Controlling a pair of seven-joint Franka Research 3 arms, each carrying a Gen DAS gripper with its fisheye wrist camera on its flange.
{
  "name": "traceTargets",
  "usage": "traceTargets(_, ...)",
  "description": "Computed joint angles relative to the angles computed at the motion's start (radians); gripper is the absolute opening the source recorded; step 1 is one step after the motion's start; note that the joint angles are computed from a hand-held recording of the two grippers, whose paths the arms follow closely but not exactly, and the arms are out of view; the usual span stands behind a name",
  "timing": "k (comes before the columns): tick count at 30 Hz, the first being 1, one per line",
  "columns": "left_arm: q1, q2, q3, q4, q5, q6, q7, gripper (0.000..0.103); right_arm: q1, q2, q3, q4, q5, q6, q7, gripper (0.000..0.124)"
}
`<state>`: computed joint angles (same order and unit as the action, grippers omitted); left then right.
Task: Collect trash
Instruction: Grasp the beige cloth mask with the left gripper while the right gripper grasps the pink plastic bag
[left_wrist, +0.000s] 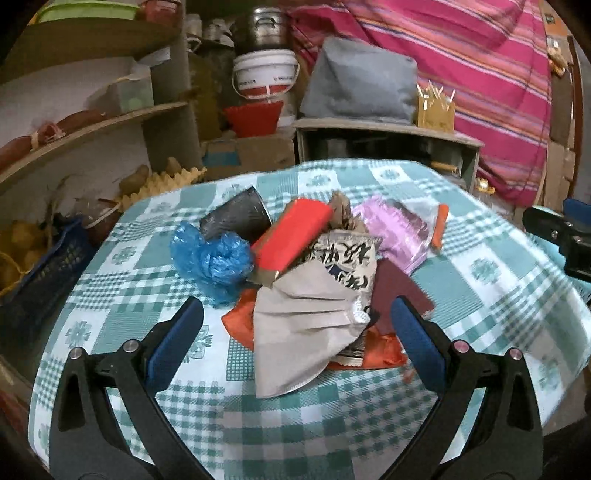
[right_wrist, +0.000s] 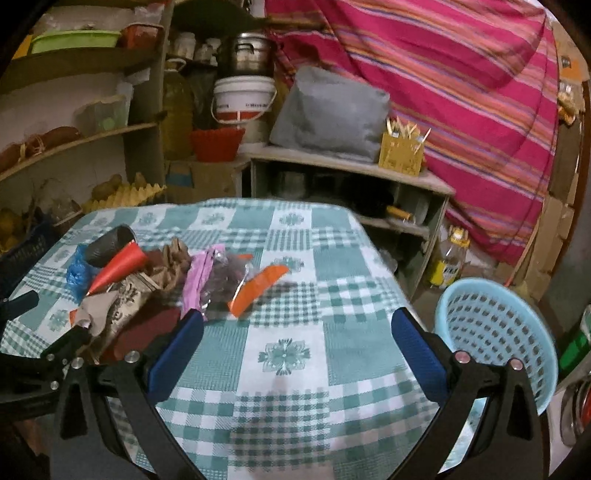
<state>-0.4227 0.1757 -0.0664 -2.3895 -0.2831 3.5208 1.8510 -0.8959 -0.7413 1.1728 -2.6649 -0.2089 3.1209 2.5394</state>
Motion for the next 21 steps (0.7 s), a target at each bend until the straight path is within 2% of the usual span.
traceTargets(3,0.044,0.013,-0.019,0.026,0.076,-0.067,-0.053,0.079,-0.026,0.010,0.021,0.007,-0.006,-0.002,-0.001,0.099)
traceTargets(5,0.049,0.025,-0.009,0.042,0.121,-0.093,-0.087,0.076,-0.038,0.007,0.033,0.013,-0.011,-0.013,-0.002,0.099)
traceTargets(7,0.104,0.030,-0.045,0.050,0.204,-0.112,-0.152,0.069,-0.048,0.025,0.033,0.016,-0.016,-0.009,-0.007,0.099)
traceTargets(8,0.159,0.031,-0.088,0.052,0.264,-0.124,-0.193,0.066,-0.051,0.040,0.034,0.019,-0.015,-0.005,-0.008,0.099)
traceTargets(10,0.248,0.034,-0.161,0.060,0.362,-0.148,-0.253,0.040,-0.055,0.060,0.033,0.020,-0.017,0.003,-0.014,0.099)
traceTargets(13,0.305,0.032,-0.203,0.061,0.436,-0.166,-0.303,0.035,-0.065,0.075,0.045,0.027,-0.019,0.002,-0.019,0.099)
traceTargets(18,0.538,0.021,-0.388,0.048,0.619,-0.146,-0.447,0.027,-0.069,0.080,0.058,0.036,-0.012,0.008,-0.017,0.099)
traceTargets(19,0.575,0.015,-0.416,0.045,0.654,-0.143,-0.478,0.026,-0.070,0.078,0.060,0.036,-0.010,0.009,-0.016,0.099)
traceTargets(21,0.610,-0.002,-0.435,0.039,0.703,-0.131,-0.526,0.025,-0.072,0.080,0.063,0.040,-0.008,0.009,-0.019,0.099)
